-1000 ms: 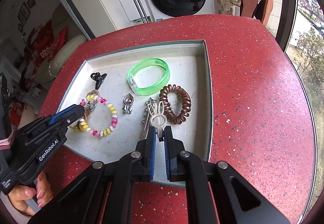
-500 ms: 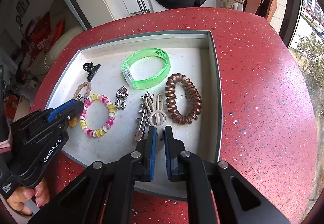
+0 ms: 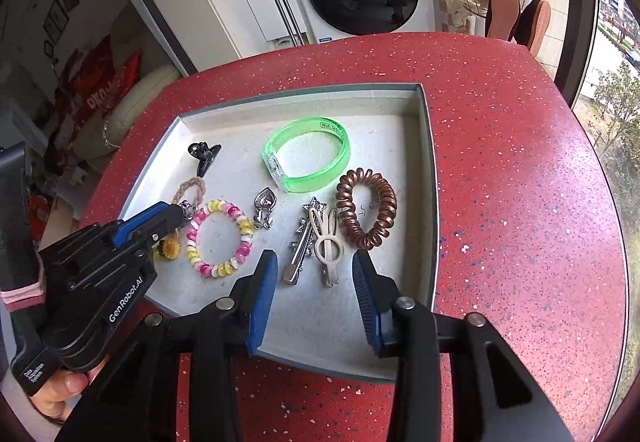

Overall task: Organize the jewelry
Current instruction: 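Lower both items into the tray and open both tools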

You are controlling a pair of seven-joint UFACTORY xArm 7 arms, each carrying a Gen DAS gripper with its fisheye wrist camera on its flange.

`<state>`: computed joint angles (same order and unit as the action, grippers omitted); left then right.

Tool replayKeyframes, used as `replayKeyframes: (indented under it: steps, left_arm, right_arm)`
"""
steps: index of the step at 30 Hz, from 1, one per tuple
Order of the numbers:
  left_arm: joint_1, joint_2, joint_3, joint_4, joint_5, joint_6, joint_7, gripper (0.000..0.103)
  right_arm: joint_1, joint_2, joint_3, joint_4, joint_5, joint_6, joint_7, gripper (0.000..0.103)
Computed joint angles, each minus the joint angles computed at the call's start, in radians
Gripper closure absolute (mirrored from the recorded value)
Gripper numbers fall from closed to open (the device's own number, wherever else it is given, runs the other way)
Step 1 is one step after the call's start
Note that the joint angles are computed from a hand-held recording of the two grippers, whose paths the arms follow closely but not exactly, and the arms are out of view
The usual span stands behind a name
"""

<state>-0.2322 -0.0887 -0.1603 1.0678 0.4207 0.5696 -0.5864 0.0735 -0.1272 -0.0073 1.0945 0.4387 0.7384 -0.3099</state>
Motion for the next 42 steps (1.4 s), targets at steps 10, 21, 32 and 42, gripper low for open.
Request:
replayKeyframes:
  steps: [10, 21, 32, 42]
  left_arm:
    - [0.001, -0.014, 0.001, -0.007, -0.014, -0.003, -0.001, 0.076]
    - [0.022, -0.055, -0.005, -0.034, -0.014, -0.025, 0.003, 0.075]
    - [0.07, -0.115, -0.033, -0.073, 0.102, -0.046, -0.115, 0.0]
    - [0.072, -0.141, -0.033, -0.1, 0.052, -0.021, -0.085, 0.0]
  right_arm:
    - [0.002, -0.035, -0.011, -0.016, 0.026, 0.008, -0.013, 0.058]
    - [0.006, -0.048, -0.014, -0.02, 0.025, 0.008, -0.008, 0.058]
    - [0.008, -0.06, -0.015, -0.023, 0.014, 0.009, 0.003, 0.058]
    - [0.014, -0.099, 0.009, -0.063, -0.076, -0.046, 0.049, 0.032]
